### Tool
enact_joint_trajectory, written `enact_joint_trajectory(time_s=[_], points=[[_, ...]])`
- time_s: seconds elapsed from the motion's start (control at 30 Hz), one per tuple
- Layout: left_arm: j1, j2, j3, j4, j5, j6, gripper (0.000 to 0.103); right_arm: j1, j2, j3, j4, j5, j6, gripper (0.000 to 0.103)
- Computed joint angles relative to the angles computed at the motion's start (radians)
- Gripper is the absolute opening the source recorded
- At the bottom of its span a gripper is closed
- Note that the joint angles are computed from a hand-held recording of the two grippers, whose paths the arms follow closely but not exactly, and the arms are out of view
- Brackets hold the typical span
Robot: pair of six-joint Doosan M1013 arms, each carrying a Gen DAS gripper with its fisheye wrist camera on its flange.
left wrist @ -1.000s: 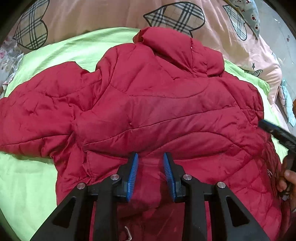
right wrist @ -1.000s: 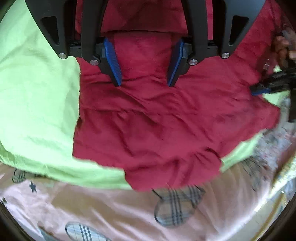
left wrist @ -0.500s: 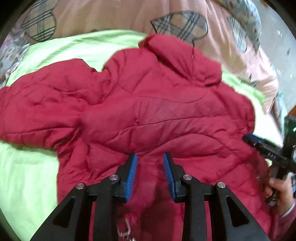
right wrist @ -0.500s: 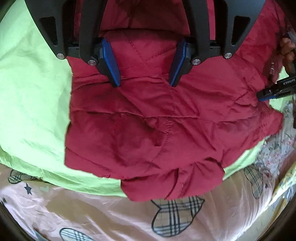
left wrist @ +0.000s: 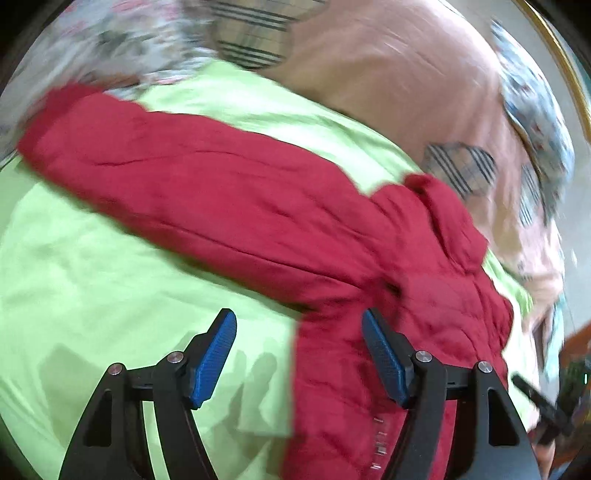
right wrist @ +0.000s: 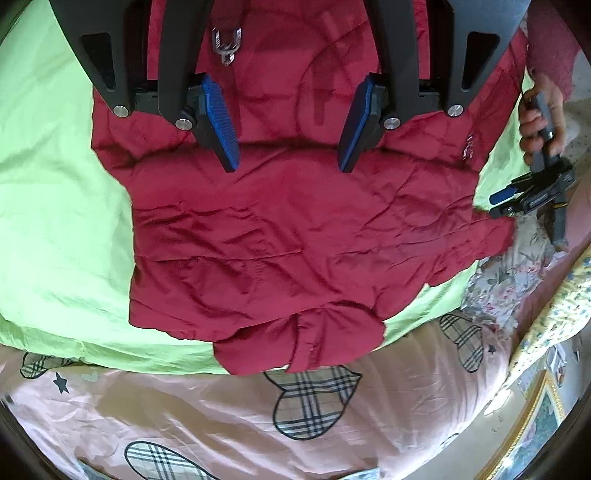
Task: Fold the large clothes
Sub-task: 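Grasp the other sleeve cuff with the left gripper and lift it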
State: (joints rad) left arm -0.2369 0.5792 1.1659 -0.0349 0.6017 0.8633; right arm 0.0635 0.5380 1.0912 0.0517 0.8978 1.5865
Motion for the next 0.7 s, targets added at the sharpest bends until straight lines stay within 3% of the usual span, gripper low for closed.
enact_joint_trajectory(time_s=[0.27, 0.43, 0.57, 0.6, 0.67, 0.7], points=[[0.087, -0.047, 0.104, 0.151, -0.033, -0.314, 0.071, 0.010, -0.036, 0.040, 0.054, -0.017, -0.045, 0.058], [0.145, -0.052, 0.134, 0.188, -0.061, -0.439, 0.070, 0.014, -0.056, 0.063, 0.062, -0.034, -0.052, 0.058], [0.181, -0.049, 0.125, 0.221, -0.080, -0.458, 0.070, 0.016, -0.066, 0.079, 0.057, -0.042, -0.048, 0.058], [0.189, -0.046, 0.119, 0.221, -0.079, -0.457, 0.069, 0.016, -0.066, 0.080, 0.059, -0.040, -0.047, 0.058], [0.195, -0.043, 0.115, 0.217, -0.075, -0.454, 0.054, 0.016, -0.066, 0.080, 0.056, -0.037, -0.044, 0.058], [0.190, -0.037, 0.107, 0.215, -0.069, -0.445, 0.035, 0.017, -0.069, 0.083, 0.053, -0.040, -0.042, 0.058]])
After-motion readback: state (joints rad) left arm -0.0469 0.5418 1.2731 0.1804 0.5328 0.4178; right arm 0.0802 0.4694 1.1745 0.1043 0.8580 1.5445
